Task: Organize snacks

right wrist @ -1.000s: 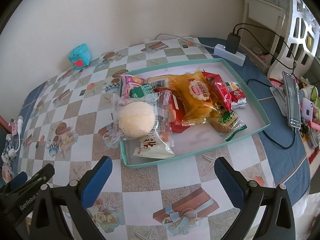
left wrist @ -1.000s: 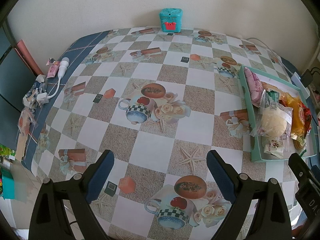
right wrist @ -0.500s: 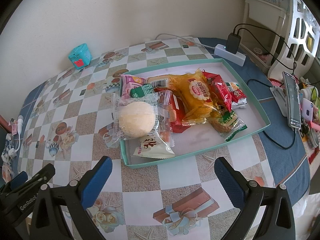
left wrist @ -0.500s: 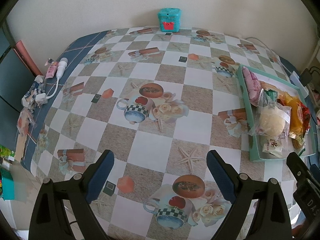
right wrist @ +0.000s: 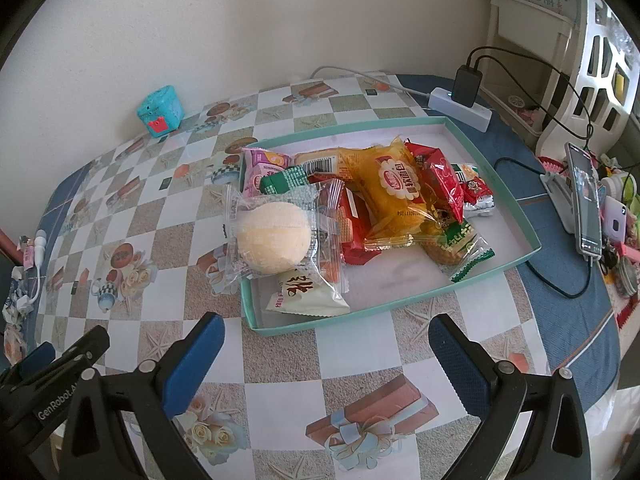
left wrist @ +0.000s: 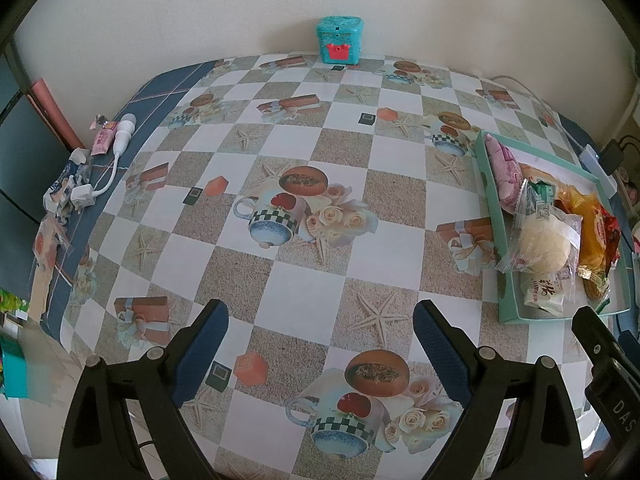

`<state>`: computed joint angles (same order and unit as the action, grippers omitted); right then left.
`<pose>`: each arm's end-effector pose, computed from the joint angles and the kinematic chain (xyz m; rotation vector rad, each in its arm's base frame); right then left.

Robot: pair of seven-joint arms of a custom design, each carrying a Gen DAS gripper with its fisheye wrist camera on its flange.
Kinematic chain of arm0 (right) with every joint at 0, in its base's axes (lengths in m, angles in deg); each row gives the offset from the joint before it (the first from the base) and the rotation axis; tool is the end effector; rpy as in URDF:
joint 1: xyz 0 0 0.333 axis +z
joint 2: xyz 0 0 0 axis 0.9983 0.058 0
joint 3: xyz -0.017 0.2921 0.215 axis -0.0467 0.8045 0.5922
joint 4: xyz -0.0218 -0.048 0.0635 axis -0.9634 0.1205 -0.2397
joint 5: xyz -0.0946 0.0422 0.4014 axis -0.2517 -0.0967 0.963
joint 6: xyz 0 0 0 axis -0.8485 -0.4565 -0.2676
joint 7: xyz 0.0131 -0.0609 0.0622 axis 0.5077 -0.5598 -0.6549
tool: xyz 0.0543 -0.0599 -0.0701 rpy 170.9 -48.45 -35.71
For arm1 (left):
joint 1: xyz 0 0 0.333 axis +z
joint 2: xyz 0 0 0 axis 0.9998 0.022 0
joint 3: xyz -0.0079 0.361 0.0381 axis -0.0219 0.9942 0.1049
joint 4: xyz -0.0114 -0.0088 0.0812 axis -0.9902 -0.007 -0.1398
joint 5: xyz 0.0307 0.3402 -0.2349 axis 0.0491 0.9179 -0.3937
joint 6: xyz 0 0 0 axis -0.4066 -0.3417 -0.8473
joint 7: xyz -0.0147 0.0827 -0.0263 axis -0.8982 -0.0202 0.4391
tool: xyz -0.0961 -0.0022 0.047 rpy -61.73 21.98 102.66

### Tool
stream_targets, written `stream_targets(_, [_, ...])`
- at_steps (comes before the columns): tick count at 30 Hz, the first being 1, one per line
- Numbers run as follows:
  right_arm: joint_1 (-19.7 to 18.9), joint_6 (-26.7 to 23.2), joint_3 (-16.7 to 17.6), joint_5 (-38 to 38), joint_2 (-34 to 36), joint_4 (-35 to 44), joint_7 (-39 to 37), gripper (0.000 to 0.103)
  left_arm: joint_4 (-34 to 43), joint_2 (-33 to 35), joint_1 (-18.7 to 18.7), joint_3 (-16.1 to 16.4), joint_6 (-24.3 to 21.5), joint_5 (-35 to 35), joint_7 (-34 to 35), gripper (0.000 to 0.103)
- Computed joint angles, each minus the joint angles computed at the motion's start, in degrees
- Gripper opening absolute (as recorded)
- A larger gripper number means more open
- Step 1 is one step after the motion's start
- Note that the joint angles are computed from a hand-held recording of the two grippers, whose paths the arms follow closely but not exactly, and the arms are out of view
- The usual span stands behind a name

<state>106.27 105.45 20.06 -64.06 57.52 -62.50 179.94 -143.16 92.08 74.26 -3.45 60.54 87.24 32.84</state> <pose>0.5564 0.2413 0.4542 -1.6259 2.1540 -0.5060 0.5745 -0.2703 0.4595 -2.0613 1.8013 -0.3138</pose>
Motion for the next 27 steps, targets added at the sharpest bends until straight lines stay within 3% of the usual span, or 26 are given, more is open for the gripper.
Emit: stream_targets(27, [0.06,-0.06,-0.02,0.04,0.02,0.00,0.04,0.103,-0.85,-0.55,0.06,0.19,0.65,0.69,-0.93,0.094])
